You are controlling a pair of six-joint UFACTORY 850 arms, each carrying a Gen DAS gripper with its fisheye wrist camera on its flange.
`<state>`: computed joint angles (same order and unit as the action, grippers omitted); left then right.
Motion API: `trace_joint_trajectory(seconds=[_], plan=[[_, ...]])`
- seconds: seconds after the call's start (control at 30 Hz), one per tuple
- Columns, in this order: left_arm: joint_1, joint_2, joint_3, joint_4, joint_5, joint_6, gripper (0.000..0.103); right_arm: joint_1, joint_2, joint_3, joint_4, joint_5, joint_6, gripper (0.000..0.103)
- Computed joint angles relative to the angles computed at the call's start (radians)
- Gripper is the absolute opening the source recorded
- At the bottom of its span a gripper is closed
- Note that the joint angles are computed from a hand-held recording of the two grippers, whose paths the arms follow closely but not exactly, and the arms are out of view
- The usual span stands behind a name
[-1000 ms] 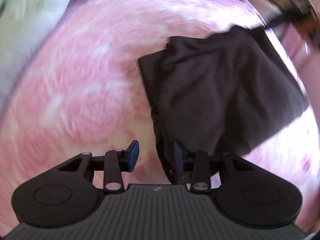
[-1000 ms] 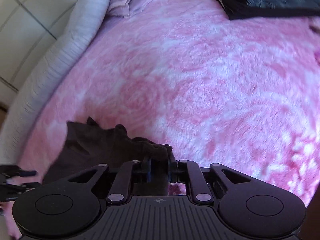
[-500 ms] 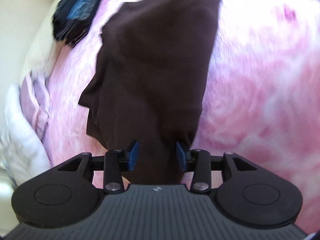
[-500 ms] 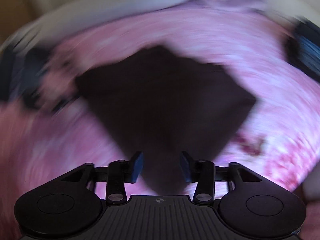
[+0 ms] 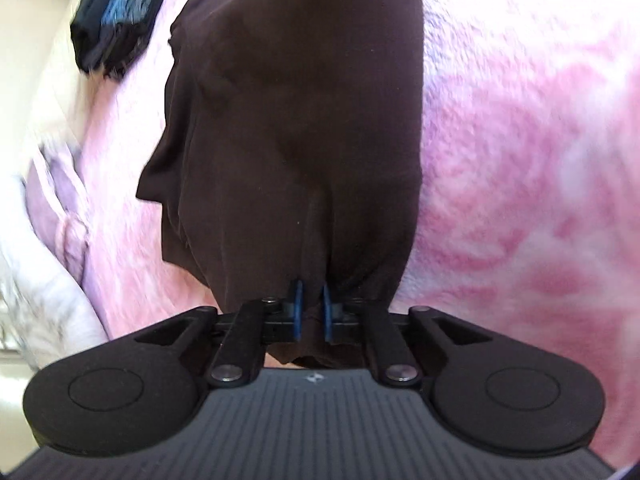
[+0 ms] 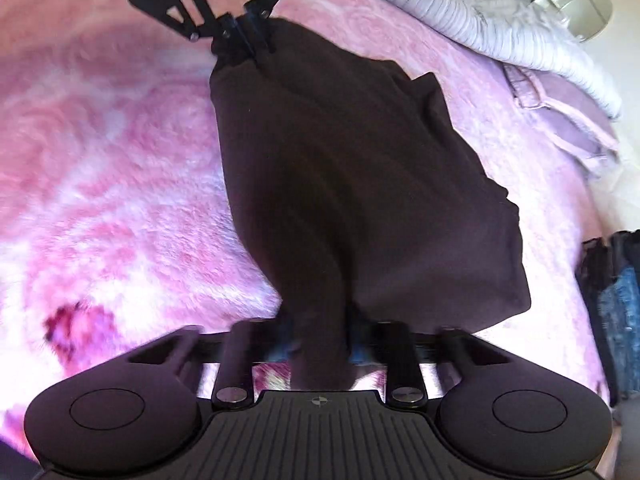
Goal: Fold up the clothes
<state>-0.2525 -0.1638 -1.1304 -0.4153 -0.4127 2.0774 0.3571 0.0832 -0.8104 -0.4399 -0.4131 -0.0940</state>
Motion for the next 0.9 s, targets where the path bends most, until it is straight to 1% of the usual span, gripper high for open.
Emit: trace_joint_trajectory(seconds=[0.03, 0.1, 0.13, 0.17, 0.23, 0.3, 0.4, 0.47, 0.5, 0.57, 0.6, 0.63, 0.67, 0.73, 0.77, 0.8, 0.83, 0.9], plan=[[-0.008, 0.014, -0.009, 0.061, -0.038, -0.086, 0.006, -0.021, 0.017, -0.010, 0.074, -0.014, -0.096, 0.016], [-0.023, 0.044, -0.025, 0.140, -0.121, -0.226, 0.005, -0.054, 0.053, -0.020, 0.144, -0.054, -0.189, 0.015], [-0.030, 0.065, -0.024, 0.154, -0.165, -0.281, 0.004, -0.069, 0.071, -0.025, 0.166, -0.076, -0.222, 0.015], [-0.039, 0.091, -0.014, 0.167, -0.202, -0.334, 0.001, -0.086, 0.088, -0.031, 0.187, -0.099, -0.254, 0.015], [-0.061, 0.151, 0.027, 0.184, -0.253, -0.430, 0.000, -0.109, 0.126, -0.024, 0.217, -0.147, -0.304, 0.015], [-0.089, 0.195, 0.090, 0.220, -0.250, -0.531, 0.000, -0.119, 0.154, 0.002, 0.227, -0.181, -0.336, 0.016], [-0.131, 0.231, 0.159, 0.319, -0.234, -0.708, 0.001, -0.104, 0.169, 0.052, 0.192, -0.189, -0.317, 0.019], [-0.148, 0.229, 0.169, 0.408, -0.251, -0.859, 0.004, -0.086, 0.159, 0.062, 0.146, -0.207, -0.242, 0.027], [-0.149, 0.232, 0.171, 0.440, -0.253, -0.920, 0.005, -0.079, 0.157, 0.060, 0.132, -0.218, -0.201, 0.029], [-0.150, 0.245, 0.172, 0.486, -0.247, -0.999, 0.005, -0.071, 0.155, 0.050, 0.125, -0.247, -0.133, 0.040], [-0.150, 0.257, 0.172, 0.497, -0.232, -1.024, 0.007, -0.065, 0.156, 0.044, 0.119, -0.261, -0.101, 0.041], [-0.148, 0.270, 0.172, 0.487, -0.216, -1.026, 0.008, -0.057, 0.160, 0.040, 0.114, -0.273, -0.066, 0.044], [-0.142, 0.283, 0.171, 0.442, -0.199, -0.990, 0.009, -0.052, 0.169, 0.039, 0.110, -0.281, -0.038, 0.045], [-0.127, 0.291, 0.166, 0.313, -0.177, -0.883, 0.019, -0.041, 0.192, 0.050, 0.116, -0.286, 0.001, 0.046], [-0.116, 0.276, 0.151, 0.243, -0.178, -0.844, 0.030, -0.034, 0.204, 0.060, 0.111, -0.287, 0.020, 0.046], [-0.105, 0.251, 0.127, 0.182, -0.187, -0.828, 0.032, -0.022, 0.212, 0.067, 0.092, -0.293, 0.048, 0.046], [-0.093, 0.216, 0.097, 0.143, -0.204, -0.854, 0.032, -0.007, 0.220, 0.071, 0.067, -0.303, 0.083, 0.047], [-0.065, 0.137, 0.021, 0.107, -0.250, -0.982, 0.032, 0.019, 0.234, 0.078, 0.029, -0.323, 0.155, 0.047]])
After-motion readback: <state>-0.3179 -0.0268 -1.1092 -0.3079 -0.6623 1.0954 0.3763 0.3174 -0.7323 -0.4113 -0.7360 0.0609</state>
